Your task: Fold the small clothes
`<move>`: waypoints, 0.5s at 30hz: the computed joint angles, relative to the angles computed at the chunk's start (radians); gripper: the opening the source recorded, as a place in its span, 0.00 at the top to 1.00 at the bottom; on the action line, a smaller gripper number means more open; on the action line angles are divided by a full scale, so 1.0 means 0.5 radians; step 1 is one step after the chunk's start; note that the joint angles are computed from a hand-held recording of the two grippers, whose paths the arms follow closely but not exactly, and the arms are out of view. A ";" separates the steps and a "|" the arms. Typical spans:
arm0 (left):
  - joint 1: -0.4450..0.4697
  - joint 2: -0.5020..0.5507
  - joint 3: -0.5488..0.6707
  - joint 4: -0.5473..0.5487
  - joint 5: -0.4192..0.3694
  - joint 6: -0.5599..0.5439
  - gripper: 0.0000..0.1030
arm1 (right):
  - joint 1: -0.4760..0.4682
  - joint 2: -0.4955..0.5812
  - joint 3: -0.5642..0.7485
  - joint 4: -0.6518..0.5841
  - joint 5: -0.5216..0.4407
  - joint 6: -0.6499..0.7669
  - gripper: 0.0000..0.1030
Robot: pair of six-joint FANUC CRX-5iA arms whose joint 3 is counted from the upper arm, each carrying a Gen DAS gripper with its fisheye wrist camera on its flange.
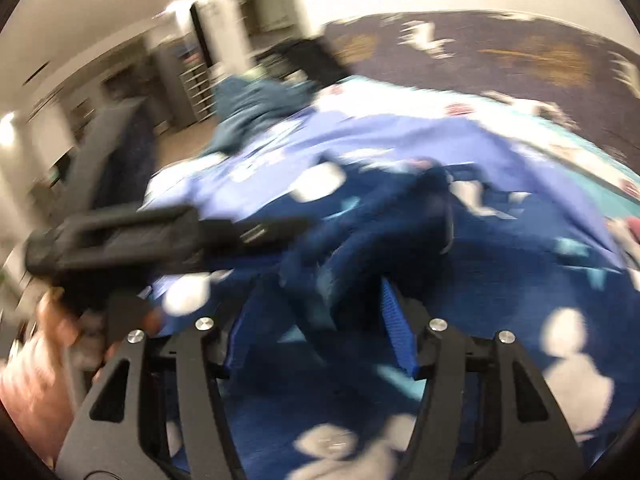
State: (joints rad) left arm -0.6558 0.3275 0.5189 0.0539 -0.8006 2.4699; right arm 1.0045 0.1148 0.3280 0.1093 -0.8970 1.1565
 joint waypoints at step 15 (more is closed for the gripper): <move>-0.089 0.442 0.771 -0.173 -0.691 -0.246 0.80 | 0.058 -0.651 -0.771 0.899 -0.198 -0.831 0.29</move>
State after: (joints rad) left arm -0.7002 0.5487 0.9045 -0.0324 -1.1462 2.3470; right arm 1.0333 -0.2106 -0.0573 0.5586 -0.9962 0.7409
